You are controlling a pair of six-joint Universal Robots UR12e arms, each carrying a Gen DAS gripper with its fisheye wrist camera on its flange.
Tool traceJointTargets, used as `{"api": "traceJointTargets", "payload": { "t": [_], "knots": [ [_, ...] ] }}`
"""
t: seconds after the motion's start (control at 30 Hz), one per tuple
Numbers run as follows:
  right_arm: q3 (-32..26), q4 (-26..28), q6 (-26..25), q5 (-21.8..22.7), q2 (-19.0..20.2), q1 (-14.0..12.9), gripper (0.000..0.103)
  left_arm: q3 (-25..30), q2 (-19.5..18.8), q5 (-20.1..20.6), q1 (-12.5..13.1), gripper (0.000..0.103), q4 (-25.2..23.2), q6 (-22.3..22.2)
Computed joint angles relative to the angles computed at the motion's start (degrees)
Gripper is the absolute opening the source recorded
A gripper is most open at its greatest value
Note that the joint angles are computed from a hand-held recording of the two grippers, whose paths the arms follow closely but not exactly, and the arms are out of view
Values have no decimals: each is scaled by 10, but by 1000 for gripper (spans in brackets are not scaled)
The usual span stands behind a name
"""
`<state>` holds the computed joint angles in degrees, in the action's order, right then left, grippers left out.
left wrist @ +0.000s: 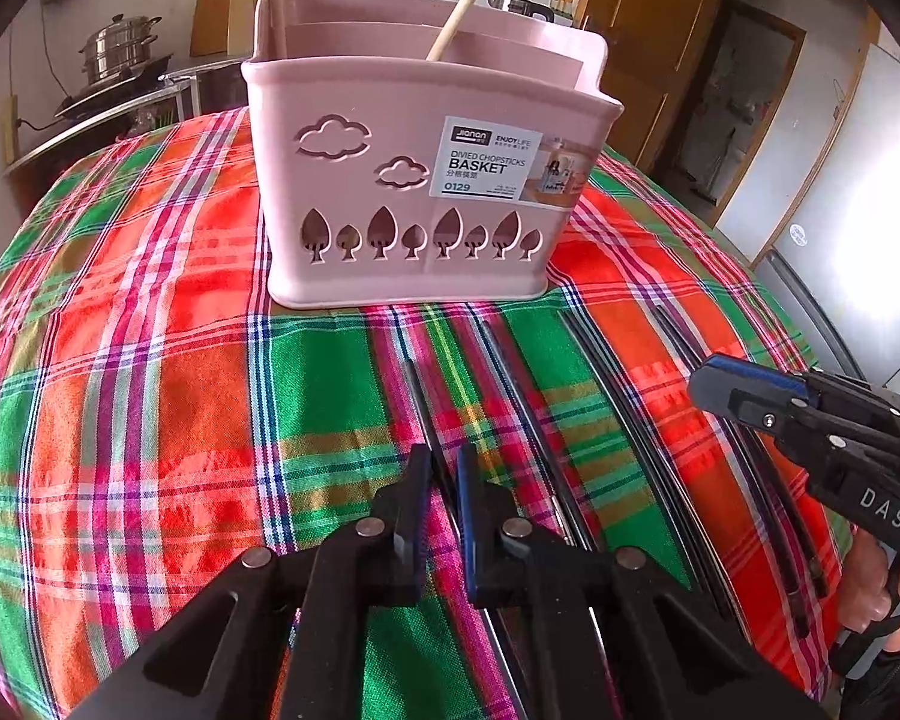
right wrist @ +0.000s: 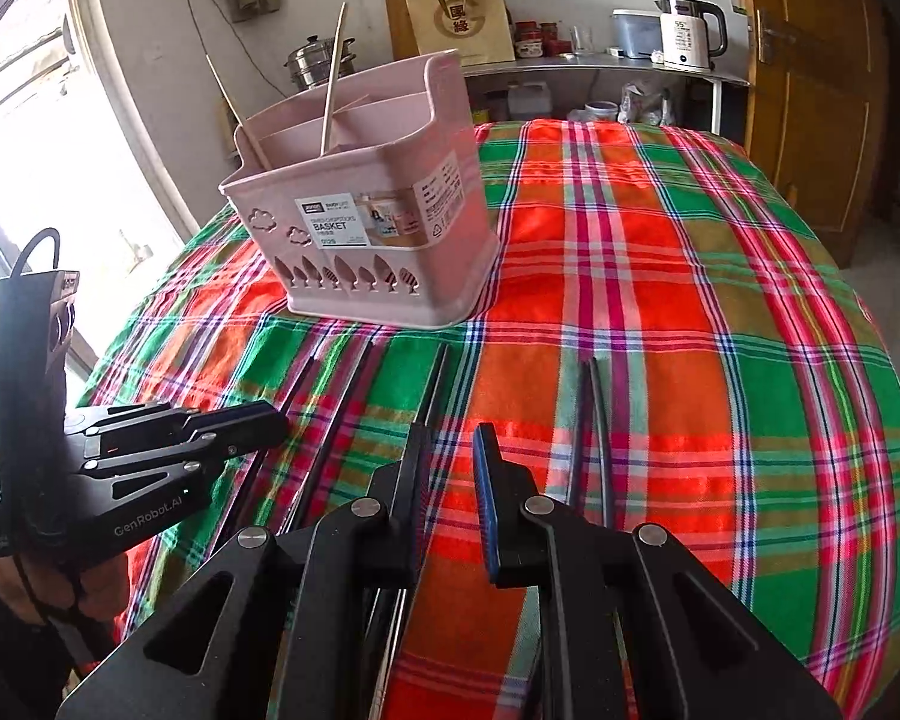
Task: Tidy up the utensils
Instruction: 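Grasp a black chopstick with the left tool while the right tool grasps another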
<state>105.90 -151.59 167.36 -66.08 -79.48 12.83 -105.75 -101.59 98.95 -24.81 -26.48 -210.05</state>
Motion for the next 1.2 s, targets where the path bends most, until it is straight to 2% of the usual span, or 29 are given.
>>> {"api": "traceJointTargets", "payload": {
  "t": [0.33, 0.63, 0.8, 0.87, 0.97, 1.13, 1.2],
  "knots": [
    [-35, 31, -2, -41, 33, 21, 15, -6, 2, -11, 4, 8, 12, -2],
    [-39, 33, -2, -54, 35, 23, 15, -9, 3, -15, 6, 8, 17, -1],
    [-47, 35, -19, -82, 40, 33, 15, -1, 0, -10, 4, 8, 4, 2],
    [-51, 37, -19, -81, 43, 33, 15, 5, -3, -12, 5, 8, -5, 5],
    [-61, 48, -13, -80, 49, 31, 8, 17, -8, -14, 7, 8, -22, 14],
    [-67, 56, -18, -78, 53, 32, 7, 30, -13, -17, 10, 8, -44, 26],
    [-75, 69, -14, -73, 56, 31, 7, 34, -13, -32, 15, 8, -53, 28]
  ]
}}
